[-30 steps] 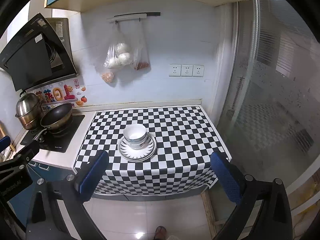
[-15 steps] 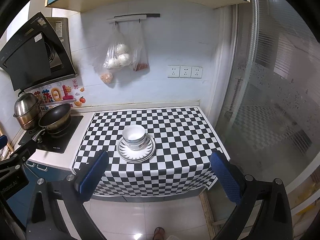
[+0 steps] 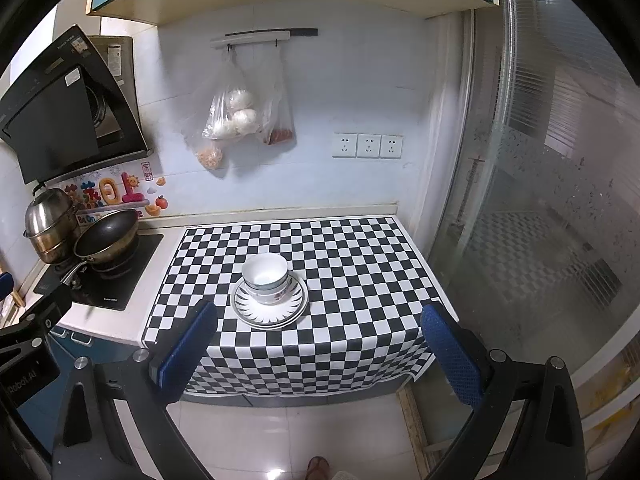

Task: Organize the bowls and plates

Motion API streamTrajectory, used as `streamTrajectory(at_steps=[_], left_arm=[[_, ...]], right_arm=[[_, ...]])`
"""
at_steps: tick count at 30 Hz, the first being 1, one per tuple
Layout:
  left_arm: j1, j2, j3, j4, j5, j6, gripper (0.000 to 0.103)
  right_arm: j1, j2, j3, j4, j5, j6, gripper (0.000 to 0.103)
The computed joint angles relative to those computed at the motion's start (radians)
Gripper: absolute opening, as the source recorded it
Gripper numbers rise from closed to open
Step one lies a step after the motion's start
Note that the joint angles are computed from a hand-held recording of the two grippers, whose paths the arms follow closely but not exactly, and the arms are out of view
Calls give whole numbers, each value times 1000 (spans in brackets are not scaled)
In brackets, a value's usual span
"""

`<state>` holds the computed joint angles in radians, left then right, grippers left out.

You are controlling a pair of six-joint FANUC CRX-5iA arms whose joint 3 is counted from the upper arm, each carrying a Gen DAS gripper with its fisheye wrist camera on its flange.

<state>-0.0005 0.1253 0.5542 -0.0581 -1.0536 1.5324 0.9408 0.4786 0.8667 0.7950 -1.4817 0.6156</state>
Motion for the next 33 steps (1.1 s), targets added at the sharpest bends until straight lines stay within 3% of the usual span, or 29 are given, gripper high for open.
streamTrajectory(at_steps=[25,33], left_arm=[[-31,-6,-9,-38,7,20,99],[-35,-3,-4,-33,12,20,98]], right_arm=[[-9,-2,-2,-11,5,17,103],[-15,-36,-60,-4,19,-12,103]])
